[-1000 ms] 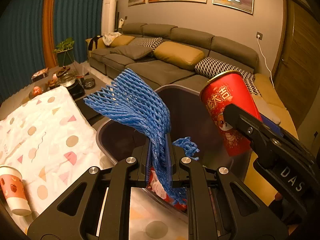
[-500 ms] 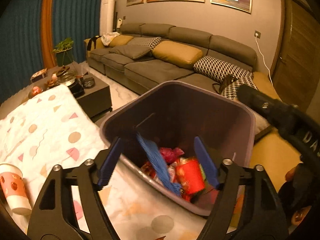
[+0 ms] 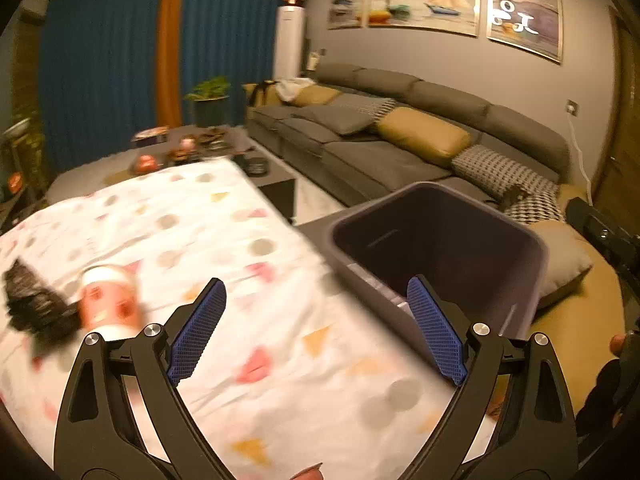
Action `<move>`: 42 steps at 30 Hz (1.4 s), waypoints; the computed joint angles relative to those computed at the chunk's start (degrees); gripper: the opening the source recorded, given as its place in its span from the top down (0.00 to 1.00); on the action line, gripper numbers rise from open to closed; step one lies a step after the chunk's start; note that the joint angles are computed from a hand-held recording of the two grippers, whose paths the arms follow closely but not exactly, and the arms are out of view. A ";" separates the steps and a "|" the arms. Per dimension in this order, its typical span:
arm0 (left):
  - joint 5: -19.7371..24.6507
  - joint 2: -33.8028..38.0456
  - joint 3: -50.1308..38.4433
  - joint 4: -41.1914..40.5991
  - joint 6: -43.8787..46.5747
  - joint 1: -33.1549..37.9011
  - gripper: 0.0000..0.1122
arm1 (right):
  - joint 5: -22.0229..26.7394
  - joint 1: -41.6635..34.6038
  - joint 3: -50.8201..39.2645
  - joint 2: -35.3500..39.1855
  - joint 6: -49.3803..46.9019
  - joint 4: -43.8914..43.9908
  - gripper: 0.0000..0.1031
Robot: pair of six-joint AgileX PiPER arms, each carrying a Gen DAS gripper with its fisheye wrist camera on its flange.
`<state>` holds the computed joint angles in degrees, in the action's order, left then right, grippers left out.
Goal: Collect trash
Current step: 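Move both open tools back over the table toward the black bag and orange cup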
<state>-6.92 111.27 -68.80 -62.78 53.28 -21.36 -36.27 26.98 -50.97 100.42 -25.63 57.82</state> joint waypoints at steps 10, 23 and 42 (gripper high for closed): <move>-9.17 -11.23 17.48 9.71 -12.29 4.70 0.18 | -1.68 8.06 -0.48 1.20 -4.46 4.20 0.15; -11.84 -23.64 31.74 16.56 -20.04 13.99 0.18 | -3.19 16.94 -6.13 4.87 -9.92 11.04 0.13; -12.04 -22.51 33.25 41.24 -42.69 32.95 0.18 | 5.30 23.63 -40.68 26.96 -45.24 32.68 0.13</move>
